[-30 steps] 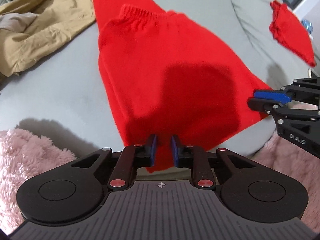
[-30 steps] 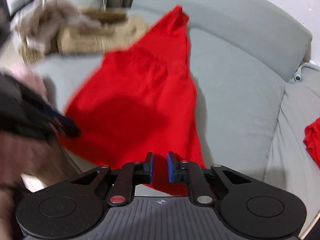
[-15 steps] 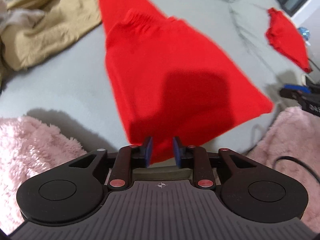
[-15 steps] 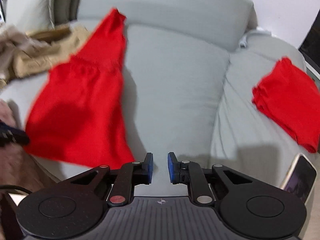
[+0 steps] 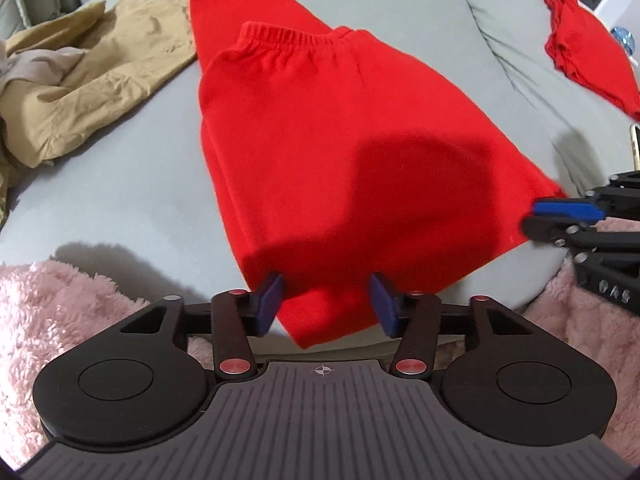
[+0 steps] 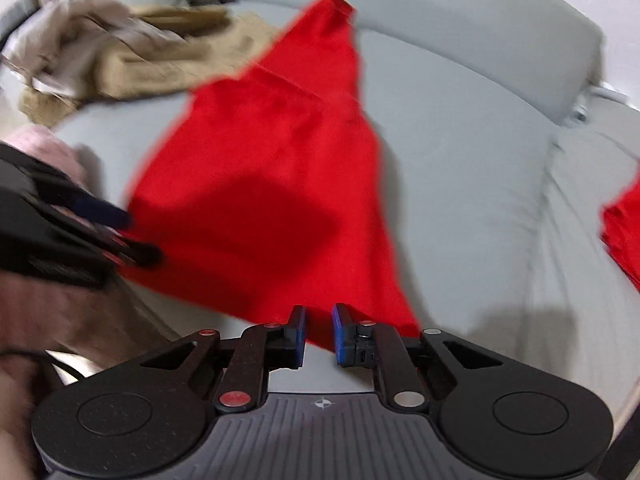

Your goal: Fold clothes

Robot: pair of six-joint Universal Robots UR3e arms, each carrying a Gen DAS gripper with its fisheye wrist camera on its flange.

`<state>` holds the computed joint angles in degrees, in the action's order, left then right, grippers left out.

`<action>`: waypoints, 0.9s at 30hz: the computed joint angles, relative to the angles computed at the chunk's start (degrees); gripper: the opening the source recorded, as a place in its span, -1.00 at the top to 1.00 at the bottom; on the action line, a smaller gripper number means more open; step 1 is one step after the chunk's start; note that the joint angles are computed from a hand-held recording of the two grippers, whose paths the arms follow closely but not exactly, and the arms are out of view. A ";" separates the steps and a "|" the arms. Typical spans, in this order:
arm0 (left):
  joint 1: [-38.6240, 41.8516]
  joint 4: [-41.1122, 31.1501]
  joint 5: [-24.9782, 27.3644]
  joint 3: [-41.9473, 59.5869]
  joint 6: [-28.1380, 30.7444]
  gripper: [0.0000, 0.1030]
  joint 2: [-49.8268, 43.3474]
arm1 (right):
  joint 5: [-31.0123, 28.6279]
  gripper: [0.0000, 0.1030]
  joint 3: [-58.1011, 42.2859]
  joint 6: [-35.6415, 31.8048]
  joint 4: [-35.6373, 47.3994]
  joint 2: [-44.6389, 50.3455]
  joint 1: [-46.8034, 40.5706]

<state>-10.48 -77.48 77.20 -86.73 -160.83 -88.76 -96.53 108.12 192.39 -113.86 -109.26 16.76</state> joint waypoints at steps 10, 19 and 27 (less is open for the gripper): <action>2.33 -9.77 -1.76 5.33 -1.72 -0.06 -3.32 | 3.06 0.79 0.68 3.13 7.25 -10.86 -7.52; 9.09 -7.28 -8.21 -1.01 0.85 0.18 8.13 | 4.42 0.78 -2.06 4.20 1.93 -6.22 -4.82; 9.43 -3.02 -11.04 9.10 -3.50 0.23 -2.13 | 7.19 0.71 -8.09 2.49 -3.85 6.76 -6.10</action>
